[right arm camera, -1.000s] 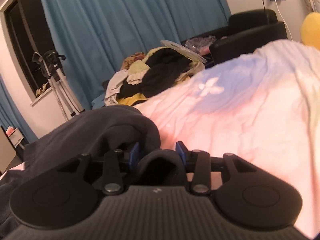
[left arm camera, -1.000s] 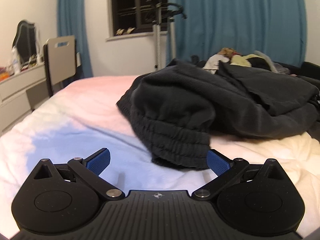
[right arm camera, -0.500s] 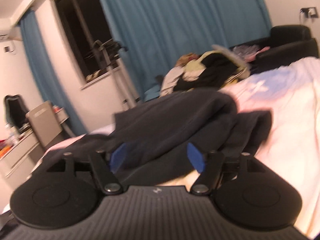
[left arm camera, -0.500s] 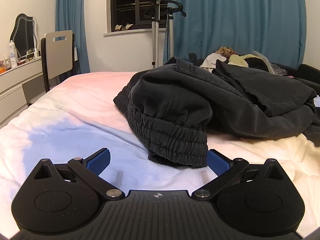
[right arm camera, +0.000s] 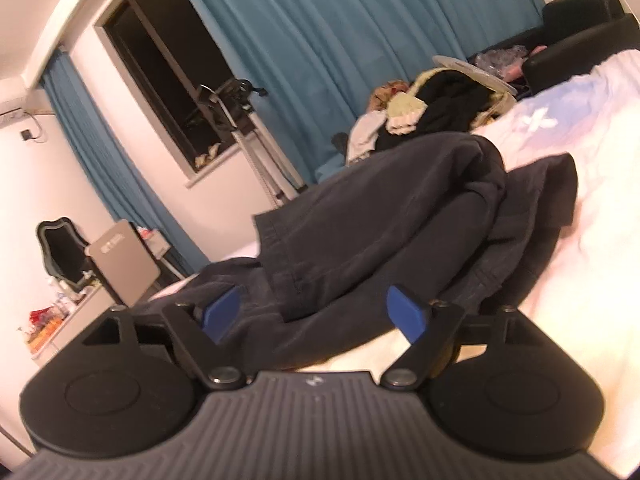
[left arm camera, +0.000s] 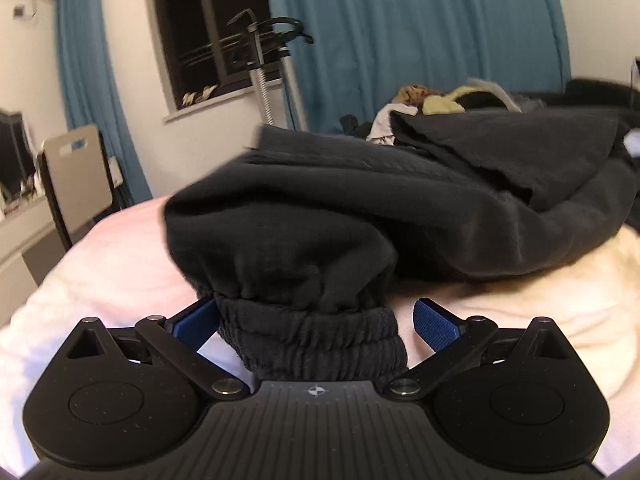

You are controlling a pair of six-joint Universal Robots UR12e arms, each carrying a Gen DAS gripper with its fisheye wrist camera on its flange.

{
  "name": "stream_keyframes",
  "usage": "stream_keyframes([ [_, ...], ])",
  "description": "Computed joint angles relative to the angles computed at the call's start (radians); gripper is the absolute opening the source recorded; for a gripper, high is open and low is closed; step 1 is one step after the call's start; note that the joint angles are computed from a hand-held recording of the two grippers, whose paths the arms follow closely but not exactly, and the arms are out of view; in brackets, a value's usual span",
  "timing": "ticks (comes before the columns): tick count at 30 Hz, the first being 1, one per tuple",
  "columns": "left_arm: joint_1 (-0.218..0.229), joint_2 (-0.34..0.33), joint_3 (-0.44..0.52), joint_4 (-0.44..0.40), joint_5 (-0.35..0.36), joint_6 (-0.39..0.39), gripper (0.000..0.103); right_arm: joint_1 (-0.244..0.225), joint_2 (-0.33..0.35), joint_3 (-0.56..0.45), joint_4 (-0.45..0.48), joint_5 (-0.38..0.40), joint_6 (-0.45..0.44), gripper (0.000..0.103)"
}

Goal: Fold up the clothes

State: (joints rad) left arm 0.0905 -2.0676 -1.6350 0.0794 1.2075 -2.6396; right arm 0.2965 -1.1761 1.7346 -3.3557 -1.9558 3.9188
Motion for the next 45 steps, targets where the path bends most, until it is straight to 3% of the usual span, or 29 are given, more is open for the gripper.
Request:
stream_keyframes([
  [2, -0.029, -0.021, 0.025, -0.012, 0.11, 0.045, 0.103, -0.012, 0.006, 0.004, -0.008, 0.029, 0.013, 0.082],
  [5, -0.042, -0.042, 0.06, -0.029, 0.15, 0.04, 0.1, -0.026, 0.008, 0.01, -0.011, 0.058, 0.023, 0.082],
  [10, -0.063, -0.065, 0.097, 0.031, 0.252, 0.106, 0.056, -0.036, 0.015, 0.012, -0.033, 0.073, 0.018, 0.082],
  [12, -0.066, -0.072, 0.114, 0.072, 0.297, 0.173, 0.045, -0.037, 0.016, 0.011, -0.033, 0.076, 0.019, 0.082],
  [15, -0.058, -0.086, 0.156, 0.145, 0.348, 0.277, 0.039, -0.037, 0.014, 0.012, -0.034, 0.075, 0.027, 0.082],
  [18, -0.041, -0.095, 0.191, 0.214, 0.335, 0.451, 0.037, -0.035, 0.012, 0.012, -0.038, 0.069, 0.016, 0.082],
  [19, -0.034, -0.1, 0.195, 0.256, 0.309, 0.541, 0.037, -0.035, 0.011, 0.012, -0.037, 0.069, 0.012, 0.082],
  [23, 0.017, -0.121, 0.171, 0.438, 0.132, 0.898, 0.037, -0.033, 0.006, 0.012, -0.027, 0.073, -0.004, 0.082],
  [26, 0.045, -0.12, 0.132, 0.415, 0.109, 0.999, 0.038, -0.03, 0.003, 0.01, -0.017, 0.07, -0.034, 0.082],
  [30, 0.064, -0.109, 0.062, 0.327, 0.14, 0.993, 0.044, -0.027, 0.005, 0.006, 0.002, 0.062, -0.068, 0.082],
  [35, 0.06, -0.098, 0.024, 0.316, 0.174, 0.865, 0.056, -0.027, 0.009, 0.001, 0.018, 0.069, -0.087, 0.082],
  [36, 0.06, -0.092, 0.026, 0.301, 0.176, 0.851, 0.068, -0.026, 0.011, -0.001, 0.019, 0.069, -0.095, 0.082],
  [37, 0.06, -0.088, 0.03, 0.293, 0.179, 0.835, 0.087, -0.026, 0.012, -0.002, 0.018, 0.069, -0.103, 0.082],
  [38, 0.061, -0.083, 0.034, 0.287, 0.185, 0.817, 0.092, -0.024, 0.012, -0.004, 0.019, 0.066, -0.114, 0.082],
  [41, 0.076, -0.031, 0.025, 0.153, 0.148, 0.793, 0.095, -0.021, 0.012, -0.005, 0.022, 0.057, -0.135, 0.082],
  [45, 0.107, 0.043, -0.02, 0.049, 0.057, 0.761, 0.095, -0.015, 0.01, -0.007, 0.011, 0.043, -0.159, 0.082],
])
